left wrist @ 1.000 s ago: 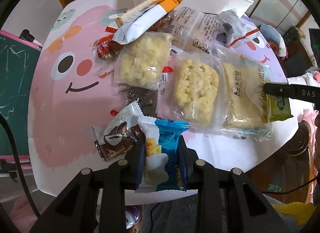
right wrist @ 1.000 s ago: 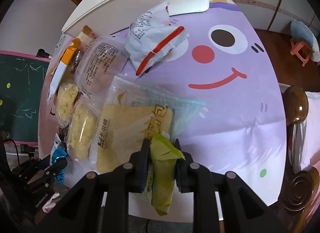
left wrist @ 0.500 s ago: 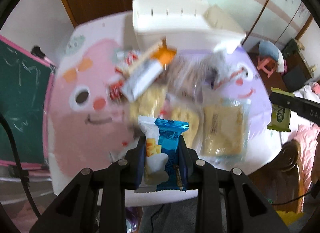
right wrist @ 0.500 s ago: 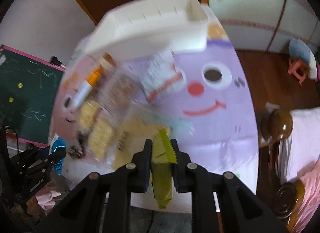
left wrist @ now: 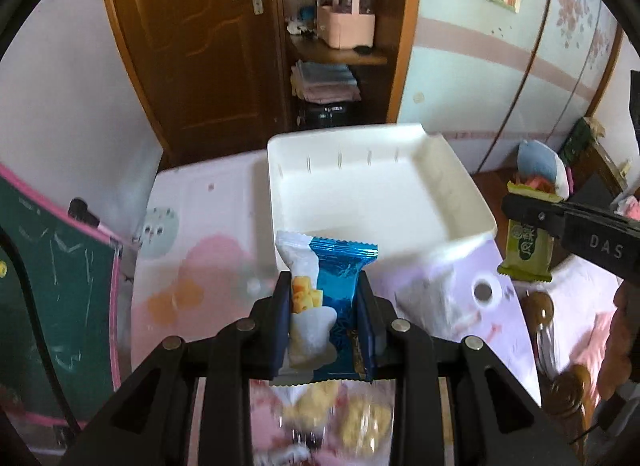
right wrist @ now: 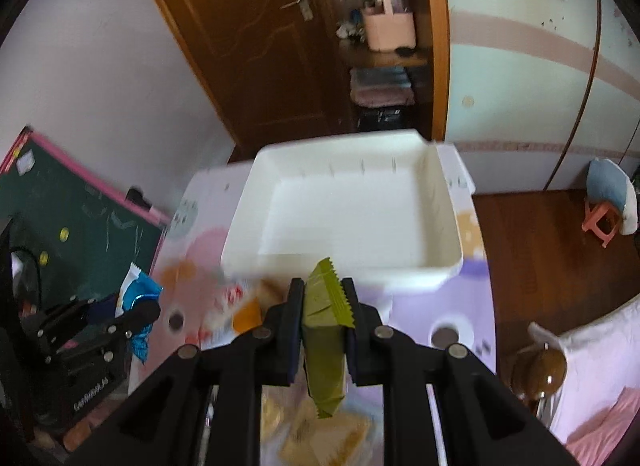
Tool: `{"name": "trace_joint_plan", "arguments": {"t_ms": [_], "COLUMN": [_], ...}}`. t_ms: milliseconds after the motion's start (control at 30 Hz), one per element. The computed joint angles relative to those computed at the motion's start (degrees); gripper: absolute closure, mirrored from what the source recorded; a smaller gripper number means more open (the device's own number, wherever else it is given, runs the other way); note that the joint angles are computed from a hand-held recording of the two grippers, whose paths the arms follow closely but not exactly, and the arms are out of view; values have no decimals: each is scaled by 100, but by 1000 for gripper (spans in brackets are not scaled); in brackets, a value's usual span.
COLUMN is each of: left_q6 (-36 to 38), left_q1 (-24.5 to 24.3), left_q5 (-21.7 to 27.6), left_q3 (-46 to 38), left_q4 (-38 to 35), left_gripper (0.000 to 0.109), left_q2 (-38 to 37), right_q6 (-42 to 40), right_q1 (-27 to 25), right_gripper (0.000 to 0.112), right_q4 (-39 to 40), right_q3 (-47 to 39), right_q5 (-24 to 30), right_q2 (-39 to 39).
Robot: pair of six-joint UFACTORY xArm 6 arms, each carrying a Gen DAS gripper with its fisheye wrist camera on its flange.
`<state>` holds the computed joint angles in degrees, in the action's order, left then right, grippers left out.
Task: Organize snacks
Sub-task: 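Lift both held packets and carry them over the white tray, then open both tools to drop the packets into the white tray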
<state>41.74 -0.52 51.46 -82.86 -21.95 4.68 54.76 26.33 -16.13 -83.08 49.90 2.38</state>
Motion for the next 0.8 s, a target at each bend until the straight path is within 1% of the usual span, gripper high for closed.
{"name": "trace_joint_plan", "arguments": {"t_ms": [133, 300, 533, 600, 733, 800], "left_q6": [-438, -788, -1127, -1190, -1154, -1180], "left_q1": [-205, -421, -629, -690, -753, -769], "left_q5": [236, 496, 1100, 1192, 1029, 964], "left_q3": [-1355, -2797, -4631, -4981, -4812, -4767], "left_q4": [195, 476, 686, 759, 853, 892], "left_gripper": [81, 81, 81, 81, 80, 73], "left_q2": [1116, 2323, 3738, 4016, 4003, 4006], "right_q6": [-129, -213, -385, -381, -423, -439], "right_q1": [-354, -661, -936, -961, -1001, -1013], "right_gripper": [95, 95, 94, 94, 93, 88], "right_q4": [169, 335, 596, 581, 642, 669], "right_q3": [-737, -1415, -2249, -2421, -2587, -2613], "right_q5": [60, 184, 502, 600, 662, 667], "right_q2": [703, 1399, 2225, 2364, 2515, 2540]}}
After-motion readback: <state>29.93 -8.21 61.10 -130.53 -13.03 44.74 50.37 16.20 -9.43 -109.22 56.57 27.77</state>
